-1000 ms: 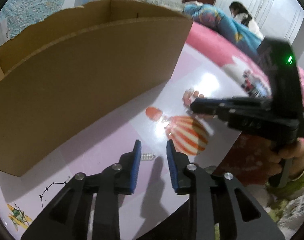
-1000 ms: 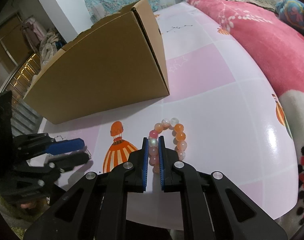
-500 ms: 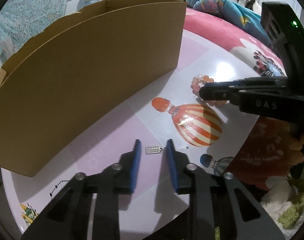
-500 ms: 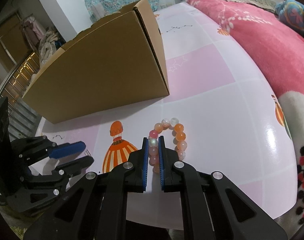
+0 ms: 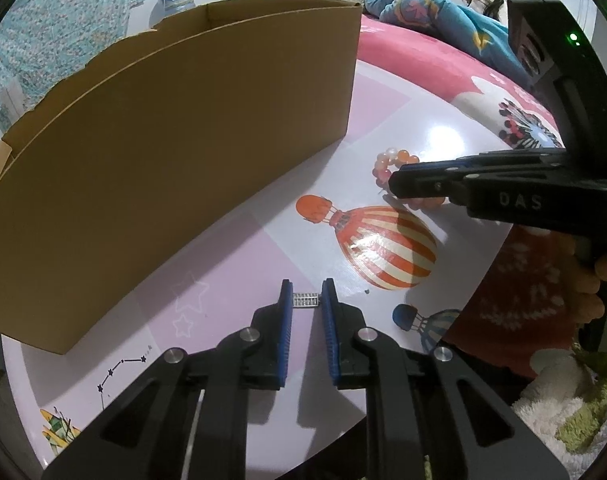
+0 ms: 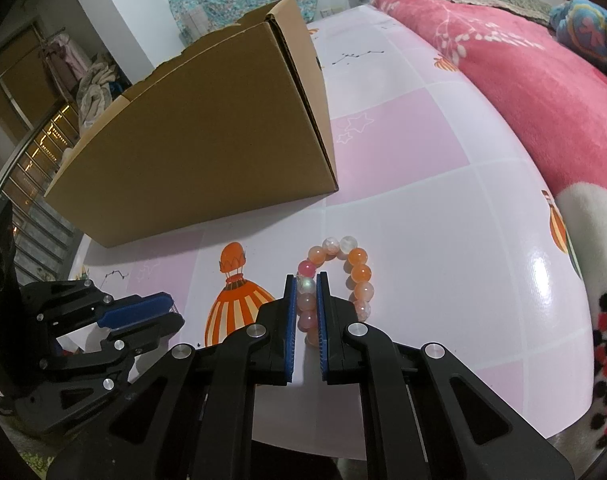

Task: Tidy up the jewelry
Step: 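Close the left tool on a small silver charm while the right tool holds the bracelet, then carry both items over the box and open both tools to drop them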

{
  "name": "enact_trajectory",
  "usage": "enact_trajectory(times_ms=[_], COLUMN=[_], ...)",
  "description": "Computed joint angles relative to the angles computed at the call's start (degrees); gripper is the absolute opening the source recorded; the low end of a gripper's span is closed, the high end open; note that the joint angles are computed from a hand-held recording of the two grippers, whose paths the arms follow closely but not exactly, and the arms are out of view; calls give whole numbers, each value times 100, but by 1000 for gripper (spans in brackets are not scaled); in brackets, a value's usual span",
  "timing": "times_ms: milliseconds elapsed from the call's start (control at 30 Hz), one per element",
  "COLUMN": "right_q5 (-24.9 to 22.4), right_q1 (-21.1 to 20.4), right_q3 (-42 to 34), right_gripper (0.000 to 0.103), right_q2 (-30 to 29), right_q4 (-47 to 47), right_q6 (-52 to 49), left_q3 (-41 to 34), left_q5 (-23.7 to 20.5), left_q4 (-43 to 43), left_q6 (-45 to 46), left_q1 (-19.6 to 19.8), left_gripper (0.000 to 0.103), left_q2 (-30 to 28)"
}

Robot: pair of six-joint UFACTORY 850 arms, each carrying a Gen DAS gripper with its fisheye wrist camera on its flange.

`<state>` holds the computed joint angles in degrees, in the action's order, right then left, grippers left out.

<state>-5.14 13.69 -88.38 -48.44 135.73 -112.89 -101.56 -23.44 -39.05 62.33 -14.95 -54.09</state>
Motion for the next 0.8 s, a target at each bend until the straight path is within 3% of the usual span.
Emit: enact_trajectory(times_ms=[300,533,800], right_q5=[-325,-1300,-2382], right_q1=[-70,-313,-558], right_q3=[198,640,808], right_gripper=[7,7,7], right_q2=[141,492,760], right_q4=[183,-89,-207], right_q6=[-74,566,989], left_q3=[247,543,389], left_q5=[17,-88,-447], left_q4=[-857,-2200,-3152], left_q6=[783,2024,2699], left_q1=[133,309,541], left_gripper=[14,14,14], left_q2=[256,650,860])
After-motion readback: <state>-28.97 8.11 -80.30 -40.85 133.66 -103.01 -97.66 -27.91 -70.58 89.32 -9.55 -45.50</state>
